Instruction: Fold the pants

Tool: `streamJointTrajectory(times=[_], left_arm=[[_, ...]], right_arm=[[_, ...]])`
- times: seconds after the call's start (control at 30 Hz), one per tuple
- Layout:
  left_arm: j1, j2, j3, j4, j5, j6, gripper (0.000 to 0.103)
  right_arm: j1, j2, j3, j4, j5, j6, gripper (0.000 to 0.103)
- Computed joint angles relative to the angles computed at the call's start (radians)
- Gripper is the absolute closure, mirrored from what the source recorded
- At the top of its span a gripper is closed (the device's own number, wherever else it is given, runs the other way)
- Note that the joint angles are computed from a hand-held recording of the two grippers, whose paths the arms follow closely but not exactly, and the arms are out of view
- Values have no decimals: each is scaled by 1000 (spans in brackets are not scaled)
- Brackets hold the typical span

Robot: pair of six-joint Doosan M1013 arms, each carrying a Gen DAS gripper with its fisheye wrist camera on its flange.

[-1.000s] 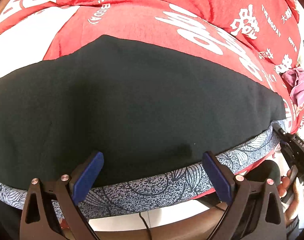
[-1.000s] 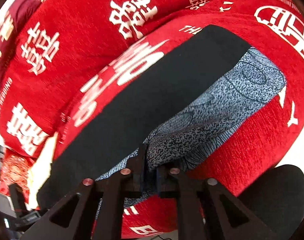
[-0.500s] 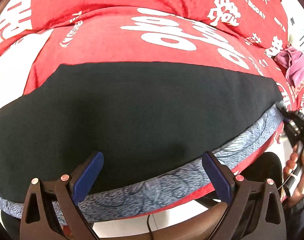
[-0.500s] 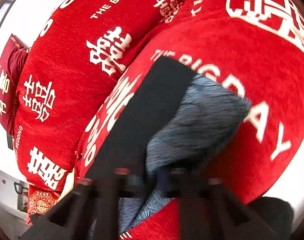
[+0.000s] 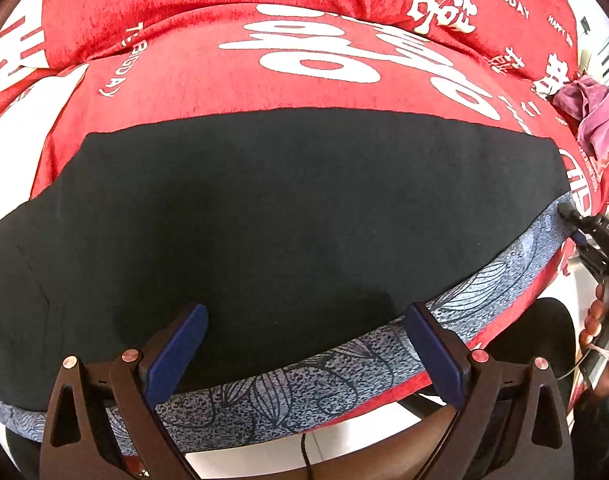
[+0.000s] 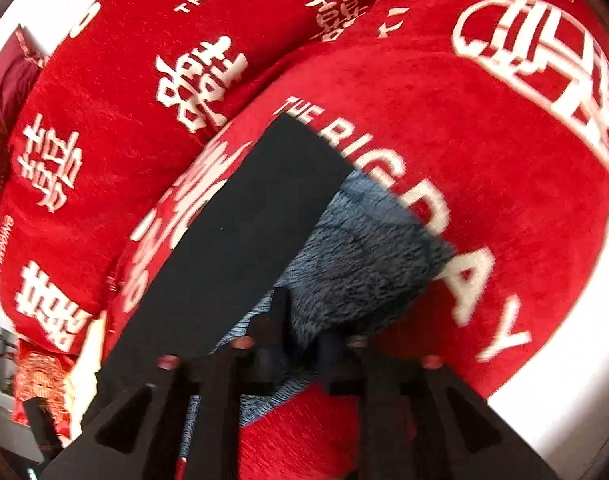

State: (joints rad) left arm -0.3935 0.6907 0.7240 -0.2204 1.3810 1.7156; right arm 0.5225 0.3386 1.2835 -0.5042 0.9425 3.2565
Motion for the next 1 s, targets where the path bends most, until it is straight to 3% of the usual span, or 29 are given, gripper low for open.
streamJointTrajectory(times=[0.03, 0.07, 0.17, 0.2, 0.27, 0.3, 0.43, 0.5, 0.57, 0.63, 0.67, 0.73, 0.93, 0.97, 1.0], left_arm=[[0, 0, 0, -2, -4, -5, 5], [1, -1, 1, 0, -7, -9, 5], [7, -7, 10, 1, -21, -38, 5], [12, -9, 13, -7, -23, -46, 5], [18, -13, 19, -18, -32, -68, 5], [20, -15, 22, -23, -34, -72, 5], [17, -34, 56, -15, -58, -35, 5], [19, -36, 63, 5, -58, -38, 5], [27, -33, 68, 21, -50, -50, 5], [38, -36, 80, 25, -63, -57, 5], [44, -38, 84, 21, -68, -58, 5], [50, -42, 91, 34, -76, -72, 5], [77, -38, 92, 64, -77, -137, 5], [79, -39, 92, 67, -80, -145, 5], [81, -41, 93, 67, -85, -151, 5]], right_arm=[[4, 7, -25, -5, 68, -13, 42], [15, 12, -50, -44, 156, -2, 38], [49, 21, -100, -149, 291, 0, 36], [60, 27, -117, -174, 303, -25, 36], [85, 40, -154, -191, 262, -144, 31], [91, 53, -181, -141, 194, -253, 23], [90, 149, -311, 223, 20, -704, 22], [81, 199, -368, 415, -13, -899, 22], [65, 236, -403, 578, 10, -1052, 22], [56, 244, -406, 576, 71, -1059, 23], [45, 236, -385, 587, 62, -1052, 25], [11, 178, -283, 633, -26, -1017, 25], [-26, 80, -157, 389, 49, -749, 25], [-25, 76, -157, 351, 74, -703, 24], [-19, 84, -182, 287, 148, -640, 23]])
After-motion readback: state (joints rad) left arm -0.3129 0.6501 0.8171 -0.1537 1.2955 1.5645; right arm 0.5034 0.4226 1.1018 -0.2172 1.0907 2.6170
